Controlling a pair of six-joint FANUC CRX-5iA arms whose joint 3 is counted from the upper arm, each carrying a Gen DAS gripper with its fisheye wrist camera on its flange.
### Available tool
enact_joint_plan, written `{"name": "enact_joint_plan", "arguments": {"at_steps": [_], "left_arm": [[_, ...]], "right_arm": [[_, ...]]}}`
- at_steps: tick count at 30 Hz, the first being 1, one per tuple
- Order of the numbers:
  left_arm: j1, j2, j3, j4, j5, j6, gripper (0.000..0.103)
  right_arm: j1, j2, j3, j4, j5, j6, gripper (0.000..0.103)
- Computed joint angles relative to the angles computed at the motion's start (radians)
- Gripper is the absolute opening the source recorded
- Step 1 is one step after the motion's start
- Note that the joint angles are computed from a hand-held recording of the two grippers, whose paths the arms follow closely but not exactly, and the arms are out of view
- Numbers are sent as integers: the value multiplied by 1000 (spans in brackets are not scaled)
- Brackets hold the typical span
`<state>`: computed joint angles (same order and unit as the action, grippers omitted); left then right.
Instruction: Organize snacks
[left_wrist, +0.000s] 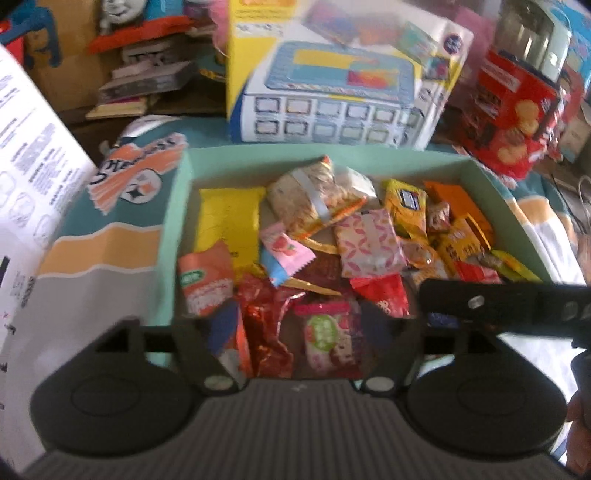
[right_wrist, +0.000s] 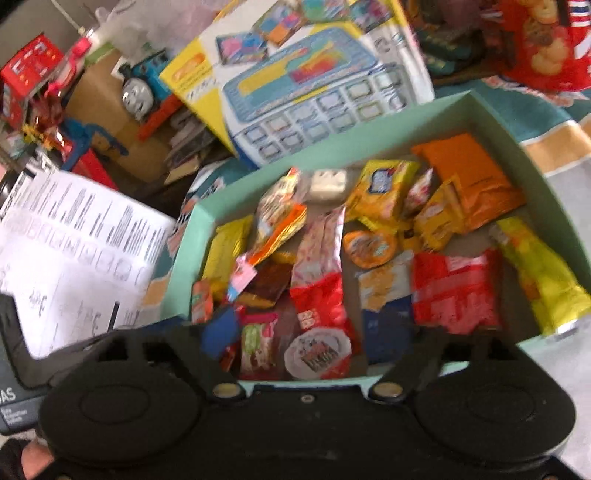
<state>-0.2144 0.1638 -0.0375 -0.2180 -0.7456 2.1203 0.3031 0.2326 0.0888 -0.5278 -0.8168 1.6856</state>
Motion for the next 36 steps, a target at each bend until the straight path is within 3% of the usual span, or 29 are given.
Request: {"name": "enact_joint_plan", "arguments": {"at_steps": [2, 7, 21, 25, 30, 36], "left_arm": [[-5, -12, -5, -20, -3, 28, 95], [-27, -31, -11, -58, -27, 59, 102], [-72, -156, -70, -98, -83, 96, 103], [-96, -194, -87, -130, -102, 136, 103], [-115, -252, -132, -158, -111, 190, 103], [-114, -306, -193, -153, -127, 232, 103]], "right_arm": [[-5, -8, -9, 13, 13, -23, 94], [-16, -44, -49, 26, 32, -55, 103], [8, -218, -207, 157, 82, -141, 103], [32, -271, -266, 245, 97, -220, 103], [96, -322, -351, 443, 112, -358, 103], [114, -368, -416, 484, 110, -390, 103]]}}
